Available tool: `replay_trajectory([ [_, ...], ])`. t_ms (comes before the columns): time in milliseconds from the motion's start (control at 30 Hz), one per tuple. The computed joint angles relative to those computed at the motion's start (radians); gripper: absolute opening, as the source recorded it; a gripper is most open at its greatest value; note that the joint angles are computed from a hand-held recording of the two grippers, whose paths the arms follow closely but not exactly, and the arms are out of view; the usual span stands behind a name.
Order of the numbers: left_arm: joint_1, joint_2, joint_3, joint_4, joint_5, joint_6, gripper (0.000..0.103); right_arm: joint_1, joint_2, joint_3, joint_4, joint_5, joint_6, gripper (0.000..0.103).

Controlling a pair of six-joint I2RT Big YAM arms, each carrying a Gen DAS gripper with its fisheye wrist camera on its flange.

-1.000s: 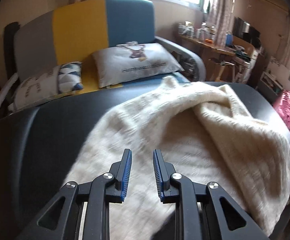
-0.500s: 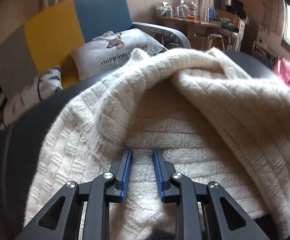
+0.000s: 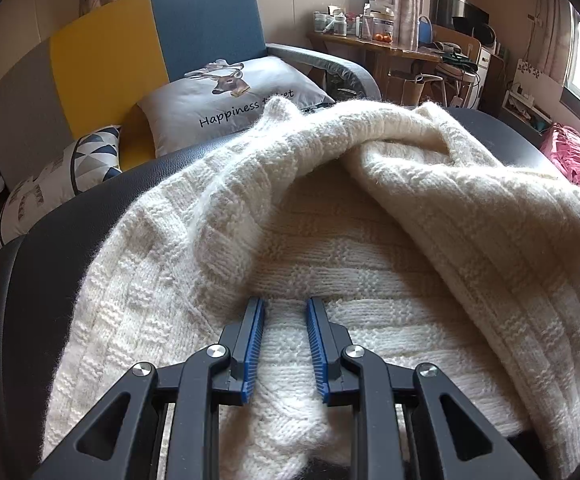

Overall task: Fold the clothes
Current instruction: 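Fold the held sweater body over the sleeve with the right gripper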

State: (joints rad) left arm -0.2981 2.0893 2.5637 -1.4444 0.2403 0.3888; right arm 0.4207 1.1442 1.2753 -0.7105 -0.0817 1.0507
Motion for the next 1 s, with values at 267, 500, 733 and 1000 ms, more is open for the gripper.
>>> replay_trajectory([
  [267, -0.002, -0.01, -0.018, 0.012, -0.006, 0.004, 0.022, -0.036, -0.008, -0.147, 0.266, -0.117, 0.226, 0.069],
  [500, 0.001, -0.004, -0.008, 0.005, 0.003, 0.002, 0.022, -0.005, 0.057, -0.002, 0.045, -0.035, 0.035, 0.046],
  [733, 0.004, 0.008, 0.013, -0.008, 0.014, 0.0, 0.022, 0.056, 0.125, 0.189, -0.184, 0.14, -0.154, 0.009],
  [1000, 0.006, 0.007, 0.009, -0.006, 0.018, -0.001, 0.022, 0.099, 0.323, 0.633, -0.619, 0.579, -0.578, 0.008],
])
